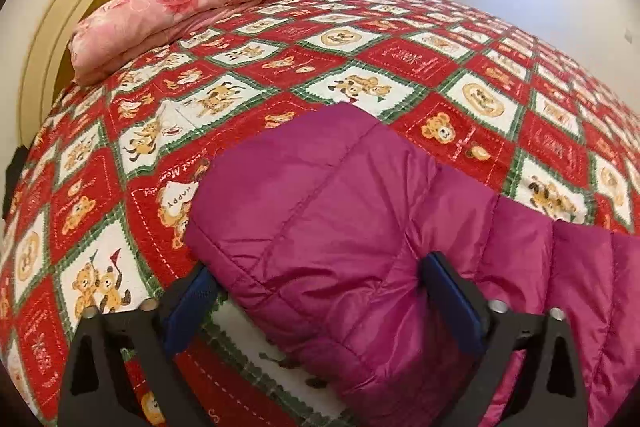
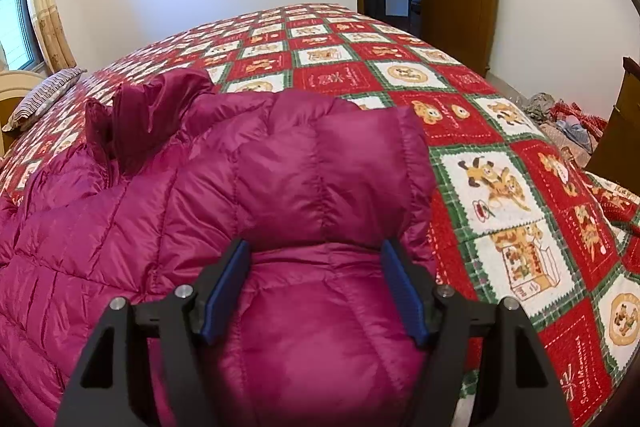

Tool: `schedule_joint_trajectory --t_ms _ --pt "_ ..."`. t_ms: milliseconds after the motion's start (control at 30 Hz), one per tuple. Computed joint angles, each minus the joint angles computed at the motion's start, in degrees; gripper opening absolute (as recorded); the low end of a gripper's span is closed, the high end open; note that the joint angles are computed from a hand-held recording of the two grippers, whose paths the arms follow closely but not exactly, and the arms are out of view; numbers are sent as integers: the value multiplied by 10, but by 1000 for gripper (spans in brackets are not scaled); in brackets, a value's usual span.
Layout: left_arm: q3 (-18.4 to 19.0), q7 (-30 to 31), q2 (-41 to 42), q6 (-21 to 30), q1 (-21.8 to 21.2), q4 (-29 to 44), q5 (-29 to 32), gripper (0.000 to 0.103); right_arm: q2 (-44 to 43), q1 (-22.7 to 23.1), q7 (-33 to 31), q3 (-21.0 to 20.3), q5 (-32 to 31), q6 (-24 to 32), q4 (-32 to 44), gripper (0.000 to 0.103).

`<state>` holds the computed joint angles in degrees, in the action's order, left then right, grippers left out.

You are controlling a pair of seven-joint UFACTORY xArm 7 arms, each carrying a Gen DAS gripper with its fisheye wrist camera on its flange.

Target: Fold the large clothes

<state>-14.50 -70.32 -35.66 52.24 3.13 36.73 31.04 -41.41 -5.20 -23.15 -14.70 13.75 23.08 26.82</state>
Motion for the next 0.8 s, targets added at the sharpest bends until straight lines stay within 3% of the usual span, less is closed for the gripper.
schedule_joint_trajectory --t_ms 100,133,167,233,333,567,800 --pt "1 -10 -19 -22 1 -14 5 63 1 2 -2 -1 1 2 2 76" --pt "4 -11 -28 -36 0 -22 4 48 3 0 -2 3 -2 1 2 76" --pt "11 -6 -38 -59 -3 -32 1 32 3 -3 0 7 -5 0 1 76" --pt "34 17 -55 -113 -13 -53 -18 12 3 -4 2 8 -7 0 1 77" --pt "29 43 -64 -125 -7 -51 -47 9 3 -1 0 4 -4 0 2 77" --pt "-27 64 -79 -120 11 6 -47 9 2 1 0 3 -1 1 0 77" --pt "-109 97 -54 -163 -12 120 -22 8 2 6 -5 -4 7 1 1 78"
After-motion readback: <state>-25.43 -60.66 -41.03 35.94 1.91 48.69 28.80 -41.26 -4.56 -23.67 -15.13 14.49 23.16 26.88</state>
